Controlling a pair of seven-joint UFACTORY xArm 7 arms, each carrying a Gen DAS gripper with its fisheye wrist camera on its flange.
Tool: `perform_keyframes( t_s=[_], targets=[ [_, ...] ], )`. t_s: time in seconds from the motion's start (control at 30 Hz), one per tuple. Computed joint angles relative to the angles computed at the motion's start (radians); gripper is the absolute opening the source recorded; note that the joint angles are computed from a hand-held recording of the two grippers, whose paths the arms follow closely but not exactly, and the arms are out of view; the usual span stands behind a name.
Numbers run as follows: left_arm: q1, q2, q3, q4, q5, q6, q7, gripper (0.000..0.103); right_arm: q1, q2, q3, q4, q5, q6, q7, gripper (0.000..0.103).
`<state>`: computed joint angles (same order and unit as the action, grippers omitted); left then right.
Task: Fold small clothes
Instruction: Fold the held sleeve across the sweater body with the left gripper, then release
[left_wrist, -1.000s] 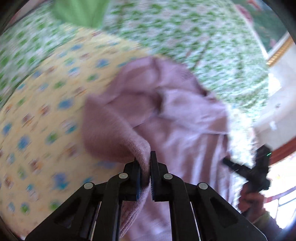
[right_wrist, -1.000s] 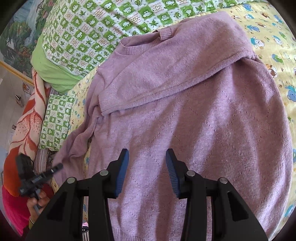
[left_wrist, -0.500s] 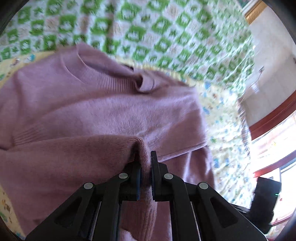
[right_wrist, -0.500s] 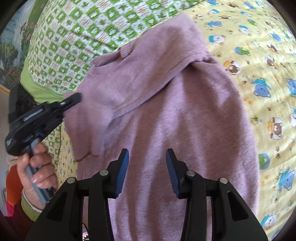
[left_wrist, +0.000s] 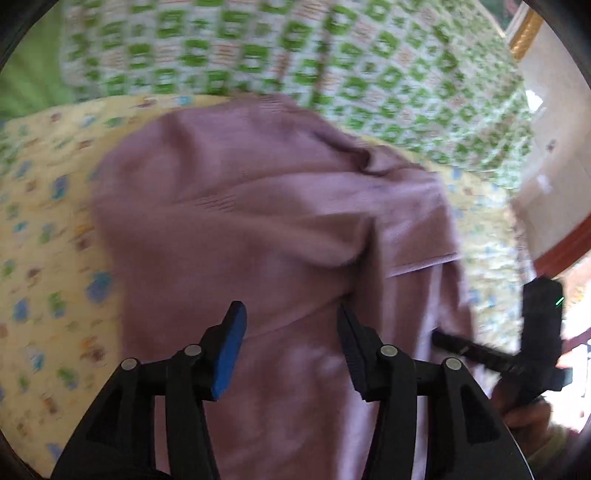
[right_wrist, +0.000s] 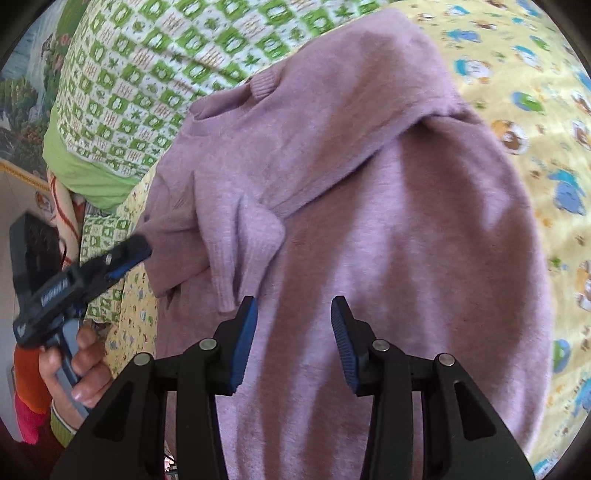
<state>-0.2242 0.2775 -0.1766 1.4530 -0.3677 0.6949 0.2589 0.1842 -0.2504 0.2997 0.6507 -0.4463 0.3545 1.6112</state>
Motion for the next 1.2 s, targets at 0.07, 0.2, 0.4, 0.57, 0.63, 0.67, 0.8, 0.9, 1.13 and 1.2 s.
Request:
perform_keyframes(
  t_s=[0.07,0.2,0.4,0.57,0.63,0.67,0.8,0.9,1.13,1.2],
  targets=[
    [-0.009,-0.033,0.051,-0.079,0.108,-0.036,-0.064,0.054,-0.003,0.070,-0.003,0.057,-0.019,-0.020,-0.022,0.043],
    [-0.010,-0.006,0.093,-0.107,0.262,-0.037,-0.172,0.054,0.035,0.215,-0.034,0.198,-0.073,0.005,-0.079,0.043],
    [-0.046,0.080,0.119,-0.050,0.447,-0.084,-0.309,0.054,0.084,0.379,-0.093,0.370,0.036,0.112,-0.300,0.009],
    [-0.097,0.172,0.150,0.085,0.545,-0.108,-0.451,0.055,0.083,0.228,-0.171,0.306,0.041,-0.036,-0.359,0.008],
    [-0.116,0.215,0.166,0.149,0.574,-0.118,-0.511,0.056,0.046,0.140,-0.178,0.281,-0.002,-0.057,-0.331,0.007],
    [-0.129,0.235,0.183,0.176,0.598,-0.123,-0.545,0.056,0.014,0.082,-0.179,0.260,-0.018,-0.062,-0.317,0.006],
    [-0.123,0.283,0.174,0.247,0.598,-0.106,-0.583,0.057,-0.076,-0.077,-0.168,0.181,-0.004,0.050,-0.345,0.006],
    [-0.130,0.279,0.179,0.229,0.618,-0.118,-0.586,0.057,-0.127,-0.141,-0.160,0.102,0.038,0.111,-0.356,0.006],
    [-0.094,0.291,0.174,0.238,0.575,-0.095,-0.638,0.056,-0.218,-0.202,-0.139,-0.015,0.116,0.105,-0.381,0.006],
    [-0.087,0.289,0.177,0.232,0.571,-0.104,-0.646,0.056,-0.235,-0.209,-0.121,-0.010,0.108,0.105,-0.387,0.006]
  ],
)
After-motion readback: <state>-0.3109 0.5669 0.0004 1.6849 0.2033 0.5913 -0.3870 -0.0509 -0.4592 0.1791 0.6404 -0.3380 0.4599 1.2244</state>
